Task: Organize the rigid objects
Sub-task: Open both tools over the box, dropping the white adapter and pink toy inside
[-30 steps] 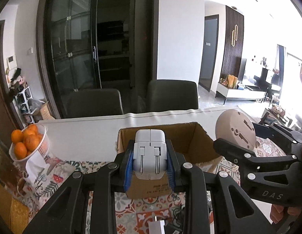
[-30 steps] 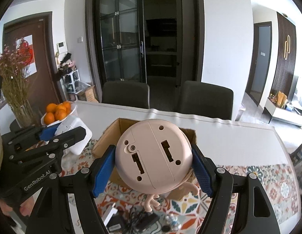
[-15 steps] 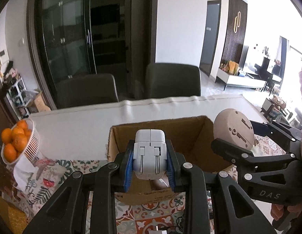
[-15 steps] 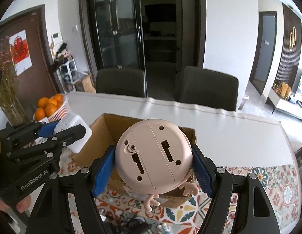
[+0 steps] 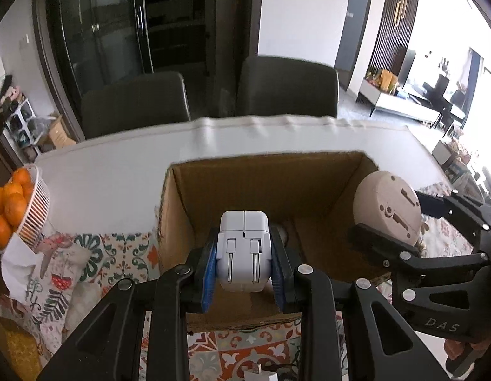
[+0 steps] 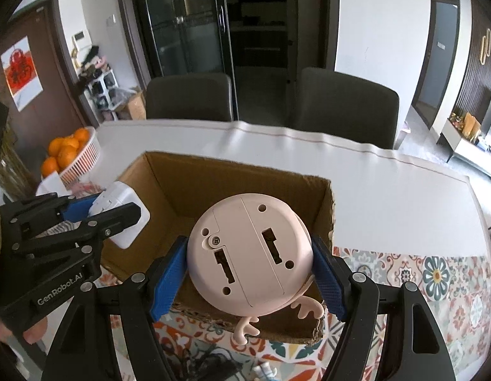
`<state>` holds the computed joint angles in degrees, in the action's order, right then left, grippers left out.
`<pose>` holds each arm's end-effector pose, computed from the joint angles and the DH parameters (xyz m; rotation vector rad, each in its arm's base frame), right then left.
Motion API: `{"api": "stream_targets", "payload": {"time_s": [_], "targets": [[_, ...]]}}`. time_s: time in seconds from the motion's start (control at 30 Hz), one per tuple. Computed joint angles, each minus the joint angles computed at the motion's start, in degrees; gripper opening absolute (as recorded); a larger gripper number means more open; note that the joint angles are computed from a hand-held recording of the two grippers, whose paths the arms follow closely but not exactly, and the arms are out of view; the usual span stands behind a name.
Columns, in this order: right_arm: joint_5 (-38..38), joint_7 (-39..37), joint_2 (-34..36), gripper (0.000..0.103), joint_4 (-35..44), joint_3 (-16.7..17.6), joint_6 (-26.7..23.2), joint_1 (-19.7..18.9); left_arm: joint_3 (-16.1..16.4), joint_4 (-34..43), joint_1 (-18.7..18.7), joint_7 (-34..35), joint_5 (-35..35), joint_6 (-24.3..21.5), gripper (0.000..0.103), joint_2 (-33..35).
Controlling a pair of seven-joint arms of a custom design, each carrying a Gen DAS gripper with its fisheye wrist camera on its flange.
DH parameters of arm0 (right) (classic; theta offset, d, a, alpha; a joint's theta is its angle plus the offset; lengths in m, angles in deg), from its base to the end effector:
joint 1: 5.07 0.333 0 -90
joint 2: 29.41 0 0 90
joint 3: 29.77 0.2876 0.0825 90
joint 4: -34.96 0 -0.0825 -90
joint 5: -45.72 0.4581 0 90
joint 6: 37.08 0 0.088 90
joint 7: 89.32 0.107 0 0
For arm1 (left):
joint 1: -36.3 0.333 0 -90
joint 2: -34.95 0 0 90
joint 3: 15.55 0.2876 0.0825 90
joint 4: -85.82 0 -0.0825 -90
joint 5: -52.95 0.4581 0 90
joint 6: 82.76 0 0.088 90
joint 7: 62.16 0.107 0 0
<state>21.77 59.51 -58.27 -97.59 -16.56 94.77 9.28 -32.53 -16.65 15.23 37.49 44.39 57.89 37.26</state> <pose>0.4693 0.2444 0.5391 -1.5128 2.1384 -0.6799 0.5463 -0.4242 0.5460 -1.1283 2.5706 -0.8853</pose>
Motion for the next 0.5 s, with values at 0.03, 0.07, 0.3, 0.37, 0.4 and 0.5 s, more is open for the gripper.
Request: {"api": "stream_targets", "payload": {"time_s": [0.03,0.07,0.3,0.37,0.4,0.5], "targets": [[0.3,-0.6,0.5,0.074,0.3,-0.2,-0.4,0.2,0.0,0.3,0.0,-0.2,0.3,-0.6,0.029,0.5],[0.7,-1.3,1.1,0.074,0.7,-0.4,-0.8,0.4,0.1,0.6,0.0,-0.3,0.5,-1.4,0.029,0.9],[3.4,-4.1,3.2,0.074,1.4,-1.6,-2.4,1.5,0.1,0.6,0.0,-1.5,2.6,-3.1,0.029,1.7],[4.6,-4.7,3.6,0.074,1.4,-2.0,-2.7,1.8,0.1,0.2,-0.1,-2.2,3.6,-2.6,0.031,1.5],[4.6,-4.5,3.5,0.074,1.3,-2.0,-2.8,1.7,0.2,0.1,-0.1,-2.1,3.8,-2.4,0.031,1.4],[4.6,-4.2,3.2,0.075,0.9,-1.9,-2.7,1.7,0.2,-0.3,0.0,-2.3,3.8,-1.7,0.036,0.9]]}}
